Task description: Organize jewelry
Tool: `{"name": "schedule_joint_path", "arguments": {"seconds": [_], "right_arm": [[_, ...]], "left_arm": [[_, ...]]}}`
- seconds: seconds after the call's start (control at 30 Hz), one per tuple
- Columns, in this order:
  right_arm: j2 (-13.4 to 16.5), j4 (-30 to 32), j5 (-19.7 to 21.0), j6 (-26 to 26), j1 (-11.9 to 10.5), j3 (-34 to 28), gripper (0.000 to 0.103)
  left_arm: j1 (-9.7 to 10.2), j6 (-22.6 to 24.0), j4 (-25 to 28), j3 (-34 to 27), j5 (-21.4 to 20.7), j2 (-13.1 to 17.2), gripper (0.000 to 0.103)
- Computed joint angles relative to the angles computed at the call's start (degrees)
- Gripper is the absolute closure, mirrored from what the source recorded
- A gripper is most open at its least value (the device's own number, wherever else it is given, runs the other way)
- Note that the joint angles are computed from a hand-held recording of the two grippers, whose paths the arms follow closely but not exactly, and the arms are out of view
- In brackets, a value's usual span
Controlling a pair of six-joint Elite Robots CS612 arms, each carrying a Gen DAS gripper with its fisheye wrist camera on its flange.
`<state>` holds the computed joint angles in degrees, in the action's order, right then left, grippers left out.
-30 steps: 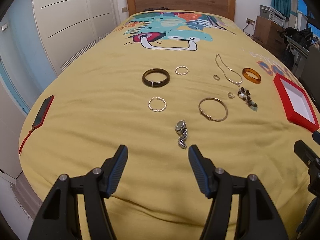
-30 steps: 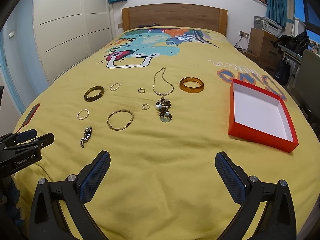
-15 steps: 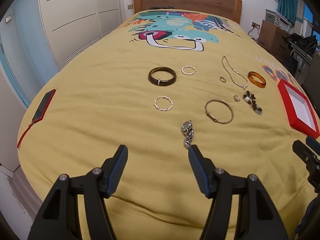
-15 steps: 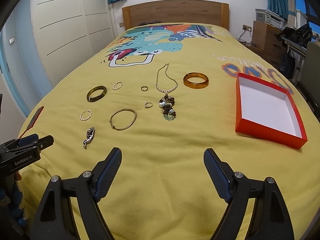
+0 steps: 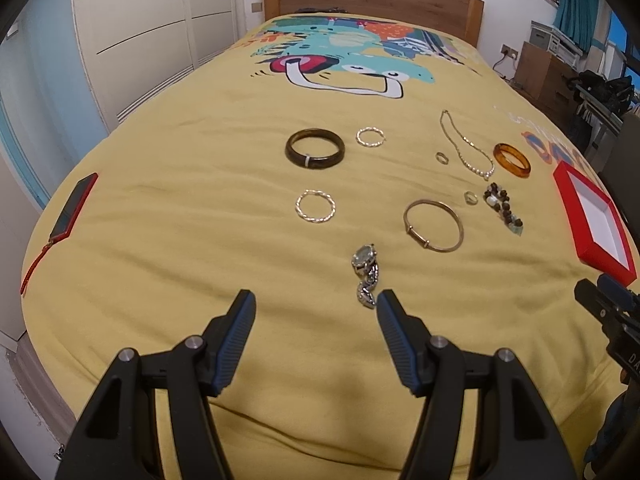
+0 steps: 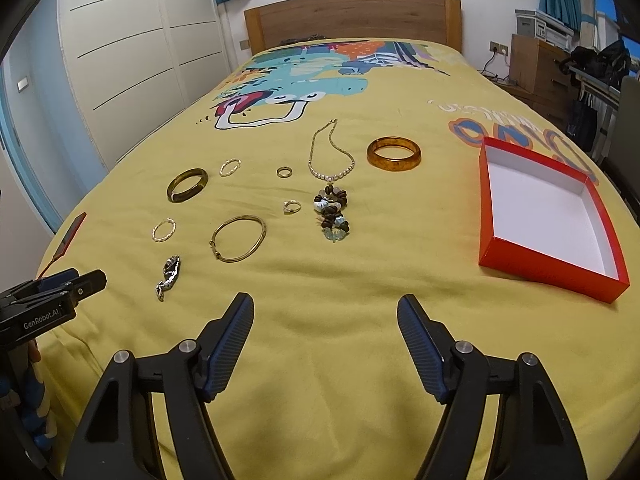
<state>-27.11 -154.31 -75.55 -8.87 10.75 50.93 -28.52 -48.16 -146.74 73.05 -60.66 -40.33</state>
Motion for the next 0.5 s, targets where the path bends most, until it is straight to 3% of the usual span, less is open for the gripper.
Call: {"name": "schedule_joint_path", "arguments": {"seconds": [0.5], "right_arm": [[1.1, 2.4, 0.2, -0.1, -0.2, -2.2, 0.03]], "left_arm": [[-0.03, 0.6, 2.7, -2.6, -0.2, 1.0, 0.042]]}}
